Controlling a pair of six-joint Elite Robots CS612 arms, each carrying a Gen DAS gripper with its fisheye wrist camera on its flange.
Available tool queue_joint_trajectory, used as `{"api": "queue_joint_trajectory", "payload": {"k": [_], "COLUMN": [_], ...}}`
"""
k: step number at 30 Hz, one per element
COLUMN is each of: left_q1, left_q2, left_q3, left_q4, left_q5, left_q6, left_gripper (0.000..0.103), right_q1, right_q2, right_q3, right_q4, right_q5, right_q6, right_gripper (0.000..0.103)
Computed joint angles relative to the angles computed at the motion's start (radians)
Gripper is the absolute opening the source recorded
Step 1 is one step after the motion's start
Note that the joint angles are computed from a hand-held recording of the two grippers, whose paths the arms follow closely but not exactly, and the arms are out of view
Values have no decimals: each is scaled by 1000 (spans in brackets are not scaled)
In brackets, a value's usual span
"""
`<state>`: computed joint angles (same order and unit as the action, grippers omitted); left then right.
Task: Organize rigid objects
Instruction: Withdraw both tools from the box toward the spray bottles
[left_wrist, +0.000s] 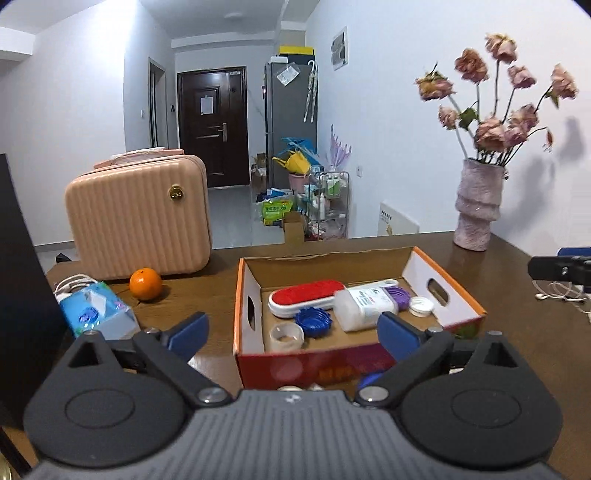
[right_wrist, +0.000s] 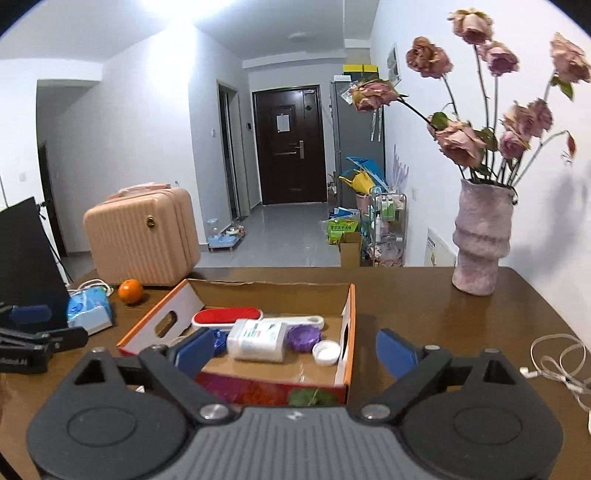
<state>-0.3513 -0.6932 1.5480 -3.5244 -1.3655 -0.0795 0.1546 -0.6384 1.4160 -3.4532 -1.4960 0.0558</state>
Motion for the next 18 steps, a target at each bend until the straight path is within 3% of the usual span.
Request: {"api": "queue_joint_trajectory", "payload": {"k": [5, 8, 12, 16, 18], "left_q1": [-17, -22, -37, -69, -82], "left_q2": [-29, -32, -40, -9, 4], "left_q3": [88, 173, 288, 384, 420], "left_q4": [-99, -255, -359, -528, -553], "left_q5": [26, 16, 29, 79, 101], "left_q6": [8, 52, 71, 74, 52], "left_gripper": [103, 103, 103, 103, 103], "right_q1": [11, 19, 33, 47, 53], "right_q2": [-29, -38, -44, -26, -15], "right_q3": [92, 168, 284, 374, 411], "right_q4": [-102, -202, -329, -441, -463], "right_q5": [-18, -18, -7, 3, -8], "right_q6": [15, 2, -25, -14, 45], "right_gripper": [95, 95, 96, 96, 96]}}
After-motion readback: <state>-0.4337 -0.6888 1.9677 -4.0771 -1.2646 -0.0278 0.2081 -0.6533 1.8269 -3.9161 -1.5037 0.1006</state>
